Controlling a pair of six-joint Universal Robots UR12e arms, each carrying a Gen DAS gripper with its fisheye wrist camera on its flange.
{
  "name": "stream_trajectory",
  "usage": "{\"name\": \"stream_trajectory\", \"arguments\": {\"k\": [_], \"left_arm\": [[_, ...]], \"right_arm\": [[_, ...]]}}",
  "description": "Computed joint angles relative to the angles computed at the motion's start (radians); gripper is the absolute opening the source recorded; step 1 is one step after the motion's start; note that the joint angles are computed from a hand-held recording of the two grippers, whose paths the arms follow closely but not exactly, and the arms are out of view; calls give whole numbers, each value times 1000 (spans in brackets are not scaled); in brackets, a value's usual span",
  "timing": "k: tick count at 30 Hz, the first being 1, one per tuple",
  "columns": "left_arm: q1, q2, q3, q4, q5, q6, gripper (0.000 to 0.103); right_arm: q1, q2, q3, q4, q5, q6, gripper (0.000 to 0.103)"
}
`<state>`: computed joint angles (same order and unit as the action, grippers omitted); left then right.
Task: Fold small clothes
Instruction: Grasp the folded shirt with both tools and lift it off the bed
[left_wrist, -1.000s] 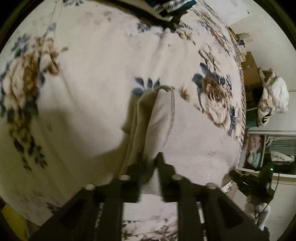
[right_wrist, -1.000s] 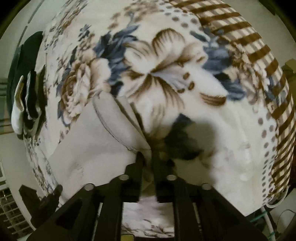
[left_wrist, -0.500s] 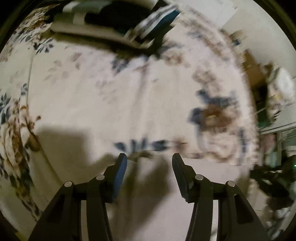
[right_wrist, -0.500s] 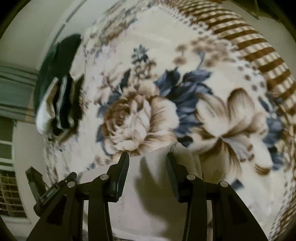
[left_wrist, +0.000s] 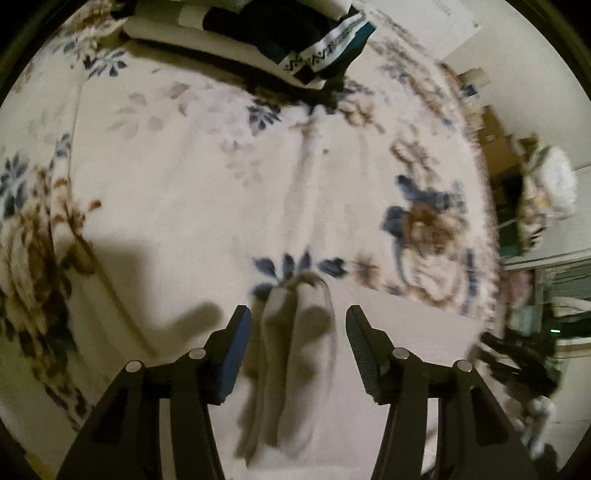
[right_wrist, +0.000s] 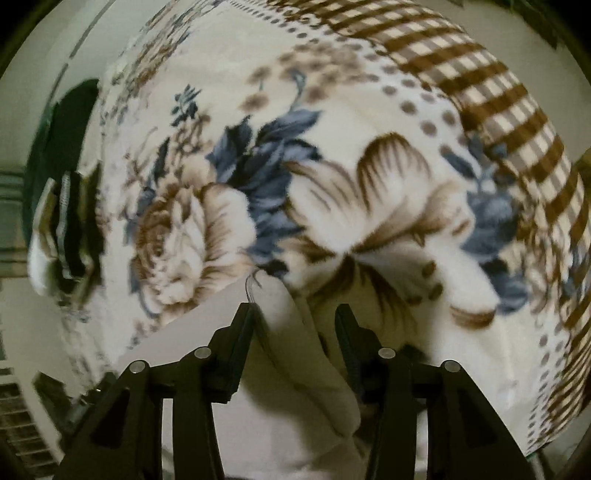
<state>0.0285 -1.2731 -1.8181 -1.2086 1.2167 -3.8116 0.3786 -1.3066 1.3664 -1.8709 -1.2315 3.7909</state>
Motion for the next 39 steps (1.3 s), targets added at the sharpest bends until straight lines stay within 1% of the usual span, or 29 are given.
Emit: {"name": "stream_trajectory", "arguments": {"k": [1, 2, 3, 4, 5, 7, 10, 12, 13, 14, 16, 18, 19, 20, 21, 22, 23, 24, 26, 30, 32, 35, 38, 39], "left_arm": [[16, 10, -18, 17, -45, -8, 54], [32, 24, -39, 32, -85, -15, 56], [55, 44, -71, 55, -135, -28, 58], [68, 56, -92, 68, -167, -41, 58], [83, 67, -116, 89, -205, -55, 58], [96, 78, -151, 118, -259, -82, 58], [105, 83, -196, 174, -344, -128, 58], [101, 72, -215, 211, -389, -156, 58], [100, 71, -220, 216, -398, -162, 59], [94, 65, -221, 222, -397, -170, 62], [84, 55, -224, 247, -396, -190, 63], [69, 47, -221, 288, -373, -223, 62], [62, 48, -216, 293, -350, -229, 60], [53, 47, -209, 298, -327, -234, 55], [43, 46, -201, 309, -302, -231, 24], [29, 41, -179, 280, -263, -203, 19], [16, 36, -157, 260, -227, -187, 18], [2, 31, -137, 251, -197, -178, 17], [-14, 20, -109, 237, -161, -169, 17], [-35, 11, -36, 178, -107, -143, 16], [-32, 9, -3, 152, -92, -135, 16], [-11, 11, 40, 119, -74, -137, 16], [27, 7, 103, 80, -58, -98, 16], [47, 1, 135, 60, -52, -66, 16]], "right_arm": [[-13, -12, 19, -11, 42, 1, 56], [-22, -19, 34, -18, 77, 1, 64], [-32, -24, 51, -24, 126, -3, 68], [-49, -32, 81, -32, 208, -10, 68], [-59, -35, 101, -35, 263, -15, 68], [-67, -31, 127, -36, 334, -33, 70], [-68, -24, 155, -18, 403, -94, 70], [-68, -20, 174, -34, 454, -118, 70], [-68, -19, 182, -45, 476, -122, 70], [-68, -16, 187, -56, 494, -122, 70], [-63, -8, 186, -61, 513, -129, 70], [-57, 0, 178, -59, 520, -138, 70], [-54, 3, 174, -57, 526, -143, 70], [-51, 6, 167, -47, 521, -149, 68], [-46, 7, 163, -51, 509, -153, 55], [-41, 9, 156, -54, 497, -156, 43], [-36, 10, 148, -46, 484, -163, 30], [-33, 6, 148, -60, 475, -154, 25], [-32, -2, 147, -73, 465, -140, 21], [-17, -9, 108, -47, 415, -120, 18], [-7, -7, 70, -22, 401, -119, 18], [9, 7, -9, 19, 394, -123, 18], [30, 39, -117, 48, 381, -127, 18], [39, 55, -158, 54, 377, -127, 18]]}}
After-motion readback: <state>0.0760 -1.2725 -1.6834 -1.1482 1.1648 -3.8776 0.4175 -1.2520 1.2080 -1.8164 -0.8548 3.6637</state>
